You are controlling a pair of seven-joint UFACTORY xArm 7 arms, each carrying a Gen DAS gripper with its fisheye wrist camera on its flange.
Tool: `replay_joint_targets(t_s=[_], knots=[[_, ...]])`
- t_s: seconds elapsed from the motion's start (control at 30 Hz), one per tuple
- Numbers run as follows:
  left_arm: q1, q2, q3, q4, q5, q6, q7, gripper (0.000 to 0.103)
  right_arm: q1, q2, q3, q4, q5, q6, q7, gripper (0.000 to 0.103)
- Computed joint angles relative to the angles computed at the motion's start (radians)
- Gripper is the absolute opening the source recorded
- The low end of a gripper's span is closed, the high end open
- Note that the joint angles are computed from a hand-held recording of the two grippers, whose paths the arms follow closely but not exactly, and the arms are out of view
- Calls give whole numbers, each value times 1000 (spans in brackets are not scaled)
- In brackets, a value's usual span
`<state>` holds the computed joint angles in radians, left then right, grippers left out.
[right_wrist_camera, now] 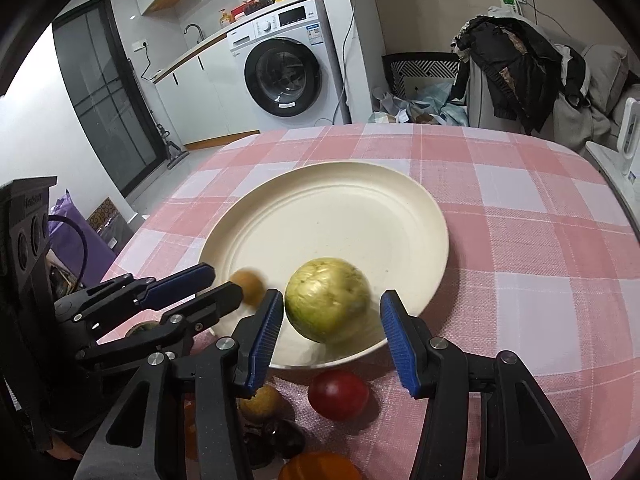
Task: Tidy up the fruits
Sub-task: 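Lower the kiwi and green citrus onto the plate and open both grippers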
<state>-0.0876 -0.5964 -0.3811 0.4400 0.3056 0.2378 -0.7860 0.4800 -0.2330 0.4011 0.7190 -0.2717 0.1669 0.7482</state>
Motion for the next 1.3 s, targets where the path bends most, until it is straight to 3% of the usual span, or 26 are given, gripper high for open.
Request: replay_joint_targets(t_s=[0.03,0.1,0.13,0.27,0.37,0.73,0.97,1.3], knots=[[1,-22,-7,-8,3,4,-7,54,-9,-10,6,-5,-9,0,11,60],[0,-83,-21,-31,9,18,-20,78,-7,-40,2,-26,-4,-9,16,70],[-2,-108,-26,-39,10,28,-23,83,-9,-62,2,-40,-2,-13,17,75],[-40,-215,-23,-72,-3,74,-22,91,-31,-154,25,-92,2,-20,27,101],[-73,-296,-24,-98,-21,114,-31,102,-52,-215,47,-125,-3,-18,23,103],[-205,-551,-29,-182,-78,294,-36,102,21,-333,23,-213,78,12,-61,103],[-234,-610,-39,-189,-83,368,-32,102,-9,-394,99,-233,56,56,-37,103],[-228,-584,-21,-184,-91,360,-17,102,4,-389,97,-236,50,75,-36,103]])
